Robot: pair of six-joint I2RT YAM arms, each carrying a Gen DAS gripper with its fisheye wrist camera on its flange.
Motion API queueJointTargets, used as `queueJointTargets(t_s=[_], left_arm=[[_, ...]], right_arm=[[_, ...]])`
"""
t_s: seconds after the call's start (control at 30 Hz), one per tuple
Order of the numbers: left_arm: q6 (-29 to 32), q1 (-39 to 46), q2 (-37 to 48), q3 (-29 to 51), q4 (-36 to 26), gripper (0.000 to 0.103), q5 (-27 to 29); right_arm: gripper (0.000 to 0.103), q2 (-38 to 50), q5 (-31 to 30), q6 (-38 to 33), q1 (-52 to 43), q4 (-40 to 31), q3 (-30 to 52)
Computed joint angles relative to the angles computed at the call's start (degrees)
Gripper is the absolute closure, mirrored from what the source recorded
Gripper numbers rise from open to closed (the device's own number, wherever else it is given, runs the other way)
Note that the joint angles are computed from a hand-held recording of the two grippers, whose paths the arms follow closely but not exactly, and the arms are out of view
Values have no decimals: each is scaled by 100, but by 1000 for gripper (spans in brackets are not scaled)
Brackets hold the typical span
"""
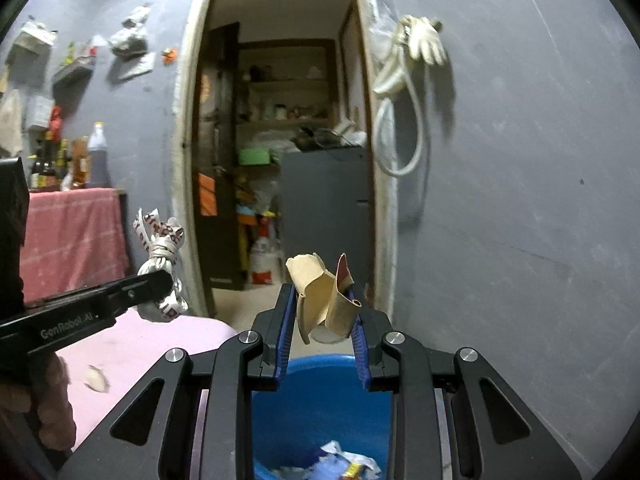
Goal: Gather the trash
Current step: 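Carry the wrapper and cardboard over the blue bucket and open both tools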
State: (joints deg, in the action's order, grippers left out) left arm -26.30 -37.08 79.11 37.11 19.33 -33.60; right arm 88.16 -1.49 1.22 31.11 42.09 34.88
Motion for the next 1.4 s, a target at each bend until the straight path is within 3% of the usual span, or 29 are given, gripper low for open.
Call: queueJointTargets(t_s=[0.43, 0.63, 0.87, 1.03, 1.13, 1.3, 1.4], left_arm=[[-791, 568, 1663, 1177, -979, 93, 1371], [-996, 625, 2149, 1468, -1240, 93, 1706], [-1233, 824, 2434, 1673, -1447, 80, 2214], [-1300, 875, 2335, 1629, -1543, 75, 2266], [-1359, 824, 2121, 1472, -1474, 68, 2110], [-1313, 807, 1687, 1246, -1581, 66, 1846], [-1343, 784, 1358, 1033, -1563, 59, 1659]], right_arm=[[78, 798, -667, 391, -742, -838, 523], [77, 1102, -788, 357, -790, -1297, 829], [70, 1331, -962, 371, -847, -1687, 1092], [65, 1363, -959, 342, -810, -1865, 1208], [62, 1313, -939, 372, -778, -1836, 1209], [54, 1188, -870, 358, -700, -1741, 1119], [52, 1127, -805, 380, -620, -1718, 1110]])
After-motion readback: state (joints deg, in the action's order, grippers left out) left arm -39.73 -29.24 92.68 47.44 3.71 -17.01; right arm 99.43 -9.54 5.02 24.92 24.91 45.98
